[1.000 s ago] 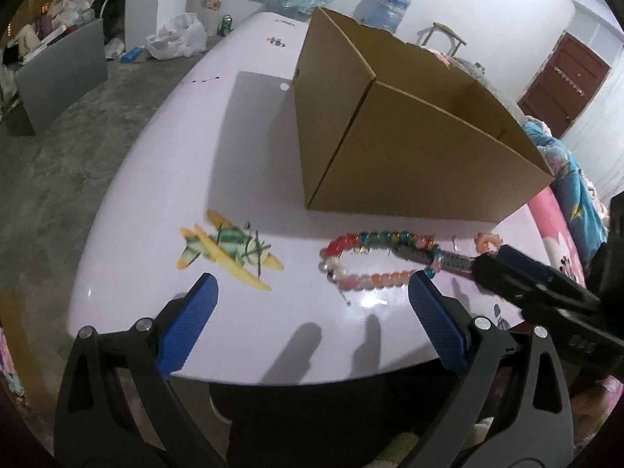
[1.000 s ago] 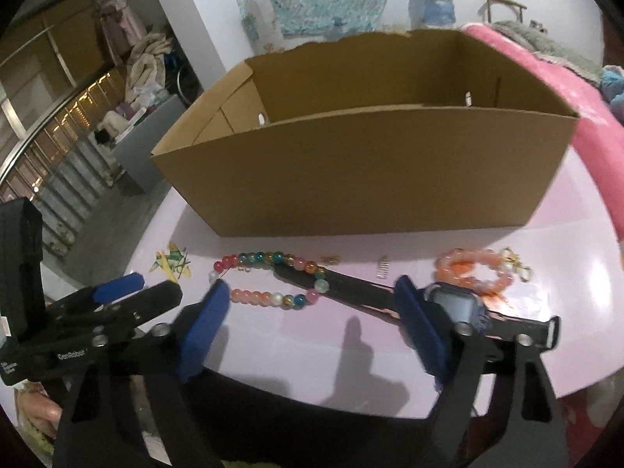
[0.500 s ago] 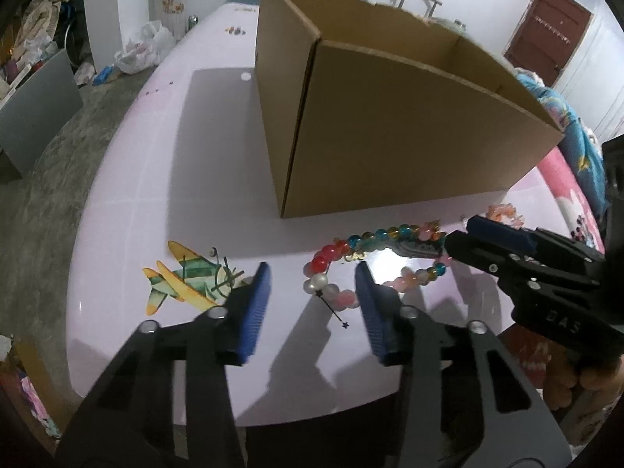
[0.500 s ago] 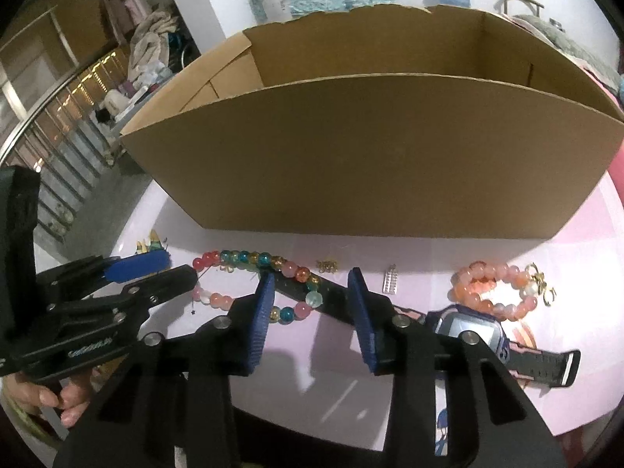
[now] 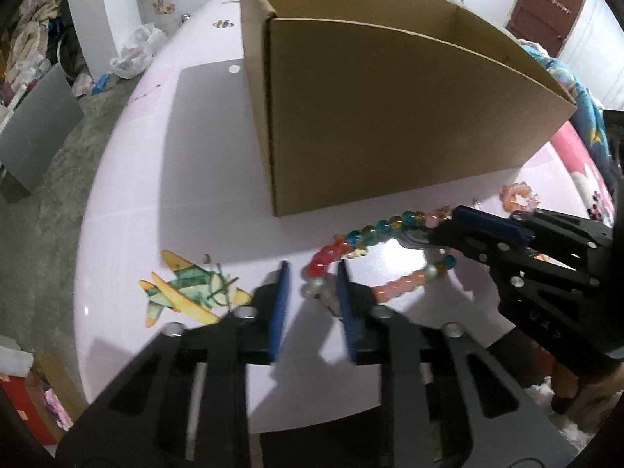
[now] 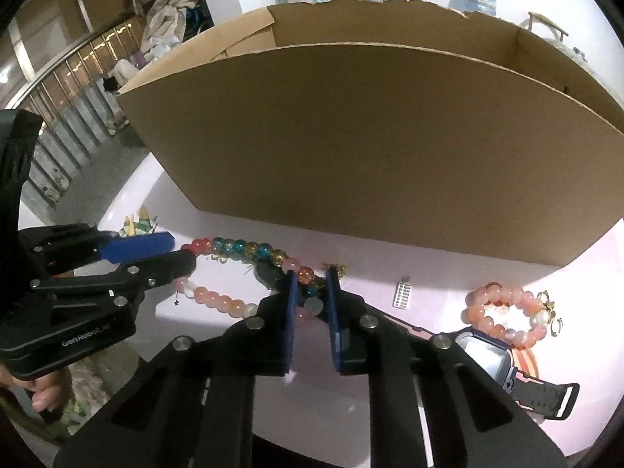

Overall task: Organize jewelry
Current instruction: 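Lower the left tool onto the multicolour bead bracelet and close it, then carry the bracelet into the cardboard box and open the left tool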

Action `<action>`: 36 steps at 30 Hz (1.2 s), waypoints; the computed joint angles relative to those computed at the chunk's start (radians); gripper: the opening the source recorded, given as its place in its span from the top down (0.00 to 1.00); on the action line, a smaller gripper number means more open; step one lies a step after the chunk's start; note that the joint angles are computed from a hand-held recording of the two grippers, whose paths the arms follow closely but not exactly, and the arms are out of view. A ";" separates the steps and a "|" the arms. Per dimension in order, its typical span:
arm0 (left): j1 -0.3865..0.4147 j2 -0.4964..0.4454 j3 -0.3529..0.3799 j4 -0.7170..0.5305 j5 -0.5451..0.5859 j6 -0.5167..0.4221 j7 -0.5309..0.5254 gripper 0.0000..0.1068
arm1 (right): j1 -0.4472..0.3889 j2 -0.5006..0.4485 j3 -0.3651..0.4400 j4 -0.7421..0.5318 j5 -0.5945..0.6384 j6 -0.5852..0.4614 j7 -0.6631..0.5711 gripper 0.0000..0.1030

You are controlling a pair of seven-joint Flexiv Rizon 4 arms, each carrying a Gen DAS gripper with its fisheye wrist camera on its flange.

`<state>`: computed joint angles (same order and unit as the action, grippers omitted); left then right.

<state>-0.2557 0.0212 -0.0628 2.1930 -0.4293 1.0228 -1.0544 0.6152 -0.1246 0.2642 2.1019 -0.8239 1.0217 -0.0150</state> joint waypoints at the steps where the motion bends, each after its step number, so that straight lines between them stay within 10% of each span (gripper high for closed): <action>1: -0.001 -0.001 -0.002 -0.002 0.006 0.001 -0.010 0.87 | -0.001 0.000 -0.001 0.003 -0.005 0.008 0.002 0.90; 25: -0.104 0.145 0.035 -0.076 -0.281 0.084 0.236 0.92 | -0.095 0.194 0.030 -0.027 -0.207 0.061 0.004 0.91; 28: -0.094 0.071 0.012 -0.187 -0.302 0.085 0.272 0.92 | -0.134 0.152 0.001 -0.104 -0.135 0.104 -0.117 0.91; 36: 0.005 -0.288 -0.037 -0.650 0.078 -0.200 -0.052 0.92 | -0.182 -0.094 -0.015 -0.447 0.584 -0.058 -0.736 0.91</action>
<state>-0.2509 -0.2669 -0.0994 1.5427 -0.3517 0.8230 -1.1067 0.4327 -0.2187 0.2490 1.6554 -0.2400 0.9642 -0.7512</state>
